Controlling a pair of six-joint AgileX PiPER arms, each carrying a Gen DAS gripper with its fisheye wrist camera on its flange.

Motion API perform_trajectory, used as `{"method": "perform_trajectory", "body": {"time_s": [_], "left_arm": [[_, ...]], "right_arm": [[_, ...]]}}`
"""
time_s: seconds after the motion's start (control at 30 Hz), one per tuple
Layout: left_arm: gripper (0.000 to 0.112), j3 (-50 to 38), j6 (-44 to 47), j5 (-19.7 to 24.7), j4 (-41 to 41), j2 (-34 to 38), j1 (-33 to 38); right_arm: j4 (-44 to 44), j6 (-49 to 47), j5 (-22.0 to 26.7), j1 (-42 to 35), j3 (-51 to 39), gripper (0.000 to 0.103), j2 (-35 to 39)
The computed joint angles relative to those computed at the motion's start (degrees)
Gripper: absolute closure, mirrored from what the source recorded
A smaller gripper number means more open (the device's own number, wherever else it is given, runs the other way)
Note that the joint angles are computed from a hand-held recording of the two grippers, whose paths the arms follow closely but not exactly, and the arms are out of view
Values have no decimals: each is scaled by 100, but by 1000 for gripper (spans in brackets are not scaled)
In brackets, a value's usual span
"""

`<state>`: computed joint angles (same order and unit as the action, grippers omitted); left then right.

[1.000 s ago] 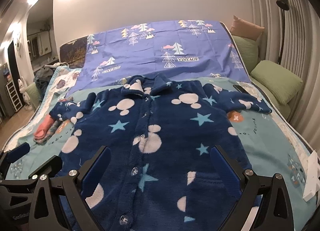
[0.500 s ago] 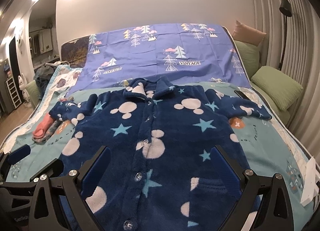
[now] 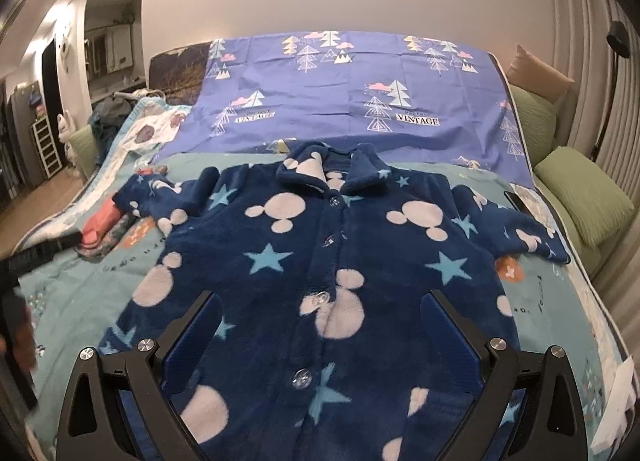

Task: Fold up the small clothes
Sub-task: 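Grasp the sleeve cuff nearest the left tool and lift it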

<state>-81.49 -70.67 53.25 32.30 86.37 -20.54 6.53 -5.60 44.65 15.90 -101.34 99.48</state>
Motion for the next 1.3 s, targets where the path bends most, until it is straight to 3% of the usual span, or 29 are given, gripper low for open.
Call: {"method": "perform_trajectory", "body": {"time_s": [0.13, 0.27, 0.33, 0.47, 0.73, 0.8, 0.87, 0.9, 0.93, 0.97, 1.3], "left_arm": [[14, 192, 822, -874, -1010, 223, 1323], [25, -72, 2088, -1575, -2541, 967, 2463], [26, -360, 2590, -1721, -3197, 1420, 2860], [30, -1190, 2749, -1637, -3679, 2377, 3274], [31, -2906, 1532, -1054, -2774, 3706, 3448], [43, -3105, 1558, -1117, -2828, 3831, 3498], [73, -3309, 2042, -1223, -3248, 3973, 3611], [82, -3542, 2143, -1063, -3325, 4087, 3628], [100, -3712, 2242, -948, -3352, 4160, 3646], [104, -3868, 2276, -781, -3303, 4192, 3650], [109, -3480, 2639, -1418, -2477, 2631, 3249]], "right_arm": [[-125, 135, 90, 0, -197, 2, 279], [-94, 164, 291, 29, -553, 2, 641], [-141, 129, 393, 91, -791, 2, 852], [-174, 44, 595, 208, -1269, 2, 1209], [-350, -67, 633, 279, -1629, 2, 1537], [-375, -73, 617, 286, -1664, 2, 1576], [-414, -59, 580, 294, -1648, 2, 1591], [-415, -57, 555, 292, -1619, 2, 1590], [-395, -68, 551, 284, -1605, 2, 1589], [-343, -97, 546, 265, -1570, 2, 1576], [-51, -217, 190, 31, -970, 2, 1180]]}}
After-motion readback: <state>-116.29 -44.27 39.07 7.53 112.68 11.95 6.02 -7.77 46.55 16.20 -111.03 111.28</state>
